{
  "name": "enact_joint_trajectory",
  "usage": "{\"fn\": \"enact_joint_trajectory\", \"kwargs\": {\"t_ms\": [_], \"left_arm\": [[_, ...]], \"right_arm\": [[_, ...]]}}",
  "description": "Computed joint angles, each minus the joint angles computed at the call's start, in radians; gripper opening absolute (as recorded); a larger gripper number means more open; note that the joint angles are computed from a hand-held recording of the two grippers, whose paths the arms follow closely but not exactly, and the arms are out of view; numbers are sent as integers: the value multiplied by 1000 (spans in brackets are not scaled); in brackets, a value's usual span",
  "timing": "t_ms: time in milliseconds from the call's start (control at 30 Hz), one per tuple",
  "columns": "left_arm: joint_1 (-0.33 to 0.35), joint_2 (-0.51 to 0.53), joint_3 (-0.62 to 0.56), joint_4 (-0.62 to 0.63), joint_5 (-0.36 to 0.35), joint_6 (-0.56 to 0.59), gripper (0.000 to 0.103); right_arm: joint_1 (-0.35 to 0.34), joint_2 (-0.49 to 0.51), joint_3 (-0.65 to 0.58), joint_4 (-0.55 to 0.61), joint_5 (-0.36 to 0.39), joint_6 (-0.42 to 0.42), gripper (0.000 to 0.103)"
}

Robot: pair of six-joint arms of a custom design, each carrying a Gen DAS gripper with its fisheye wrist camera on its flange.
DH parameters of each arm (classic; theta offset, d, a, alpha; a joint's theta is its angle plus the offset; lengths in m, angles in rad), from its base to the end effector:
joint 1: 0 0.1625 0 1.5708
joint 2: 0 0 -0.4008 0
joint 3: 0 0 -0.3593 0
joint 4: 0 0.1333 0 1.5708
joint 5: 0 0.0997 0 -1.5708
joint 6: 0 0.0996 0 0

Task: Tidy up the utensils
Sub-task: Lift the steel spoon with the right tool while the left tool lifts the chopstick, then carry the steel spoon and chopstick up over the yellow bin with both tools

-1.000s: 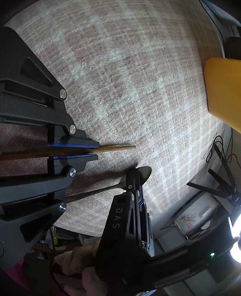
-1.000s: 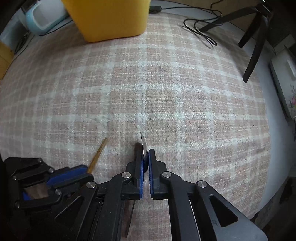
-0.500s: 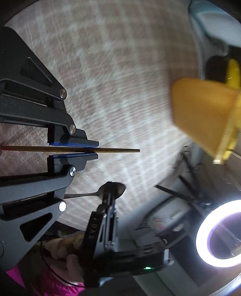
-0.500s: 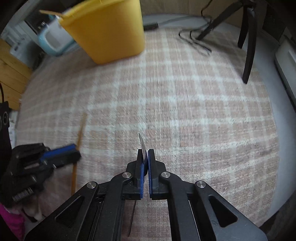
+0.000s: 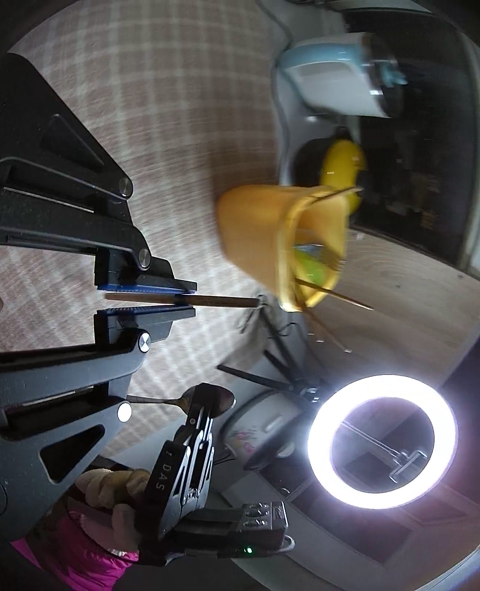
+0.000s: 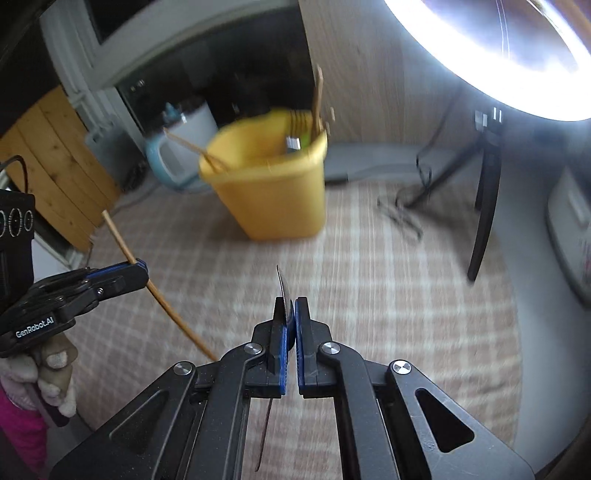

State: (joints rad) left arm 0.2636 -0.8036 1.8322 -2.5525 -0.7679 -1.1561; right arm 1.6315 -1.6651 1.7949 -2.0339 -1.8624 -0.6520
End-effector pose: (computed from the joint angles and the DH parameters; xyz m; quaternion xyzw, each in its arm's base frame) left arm -0.4872 -0.3438 0.0695 0.0786 0.9169 -0.3612 0.1503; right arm 0.1314 -0.4368 0.4575 0.3178 -0.9228 0.1153 0.1849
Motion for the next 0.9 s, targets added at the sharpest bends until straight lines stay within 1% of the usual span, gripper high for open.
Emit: {"fn": "enact_joint_trajectory", "kwargs": {"t_ms": [33, 133, 300, 367, 533, 700, 900], "left_arm": [[2, 0, -11, 5, 10, 9, 4], [5, -4, -28, 5, 38, 36, 4], [11, -15, -57, 0, 89, 85, 4], [7, -27, -71, 26, 118, 94, 4], [16, -46, -115, 60, 192, 140, 4], [28, -63, -144, 88, 252, 166, 4], [50, -63, -193, 125, 308, 201, 4]], "right_arm": [[19, -30, -10, 35, 4, 10, 2], [48, -20, -49, 39, 40, 20, 2], [82, 25, -100, -10, 88, 31, 2], [92, 48, -118, -31, 101, 33, 2], [133, 107, -156, -103, 112, 25, 2], [169, 173, -191, -162, 99, 12, 2], [186, 236, -225, -236, 82, 4, 2]]}}
